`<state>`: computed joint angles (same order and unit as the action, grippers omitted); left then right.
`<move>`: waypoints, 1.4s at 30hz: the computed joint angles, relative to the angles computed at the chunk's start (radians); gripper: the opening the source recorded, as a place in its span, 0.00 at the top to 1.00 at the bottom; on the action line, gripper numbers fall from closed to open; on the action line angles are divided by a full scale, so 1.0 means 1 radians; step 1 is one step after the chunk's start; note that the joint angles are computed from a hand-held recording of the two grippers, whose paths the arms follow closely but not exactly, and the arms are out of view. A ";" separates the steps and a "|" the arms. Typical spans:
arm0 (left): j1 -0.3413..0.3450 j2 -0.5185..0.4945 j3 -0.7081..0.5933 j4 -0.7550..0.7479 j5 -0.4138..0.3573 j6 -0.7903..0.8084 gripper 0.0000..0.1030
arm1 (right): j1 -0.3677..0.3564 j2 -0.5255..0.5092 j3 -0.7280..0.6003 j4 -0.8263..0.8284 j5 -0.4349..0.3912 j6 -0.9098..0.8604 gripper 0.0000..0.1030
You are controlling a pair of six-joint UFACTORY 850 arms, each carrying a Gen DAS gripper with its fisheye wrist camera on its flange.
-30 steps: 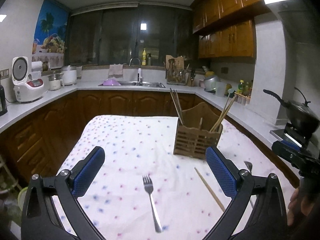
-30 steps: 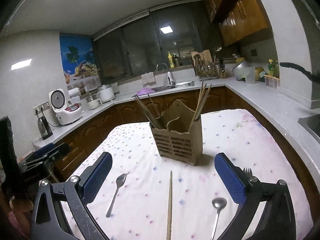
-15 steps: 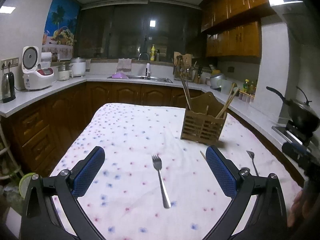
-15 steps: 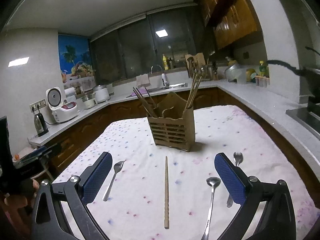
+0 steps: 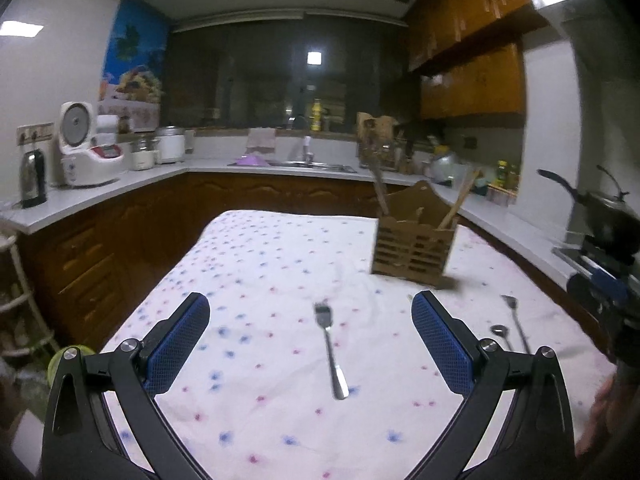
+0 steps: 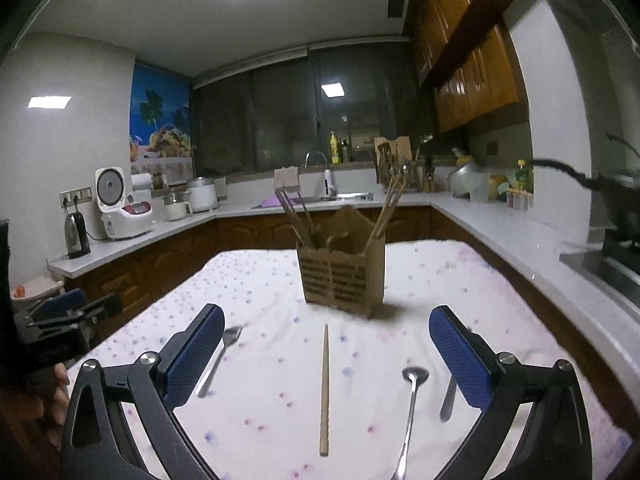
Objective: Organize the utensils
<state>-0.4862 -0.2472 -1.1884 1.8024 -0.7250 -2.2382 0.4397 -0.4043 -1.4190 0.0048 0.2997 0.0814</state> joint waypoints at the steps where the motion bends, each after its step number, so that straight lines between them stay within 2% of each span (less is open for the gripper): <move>1: 0.001 -0.006 0.005 0.004 0.001 -0.015 0.00 | 0.002 -0.004 0.006 0.015 0.006 -0.014 0.00; 6: 0.003 -0.032 0.004 -0.033 -0.015 0.013 0.00 | 0.013 -0.017 0.027 0.058 -0.001 -0.064 0.00; 11: 0.002 -0.043 0.015 -0.020 -0.032 -0.003 0.00 | 0.016 -0.003 0.071 0.098 0.043 -0.088 0.00; 29: -0.026 -0.054 0.035 0.027 -0.061 0.011 0.00 | -0.002 0.009 0.113 0.078 0.042 -0.026 0.00; 42: -0.041 -0.057 0.040 0.042 -0.092 0.010 0.00 | 0.000 0.026 0.147 0.058 0.086 -0.013 0.00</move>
<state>-0.5274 -0.3041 -1.1486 1.8448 -0.8167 -2.2278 0.4396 -0.3787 -1.2719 0.0628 0.3862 0.0688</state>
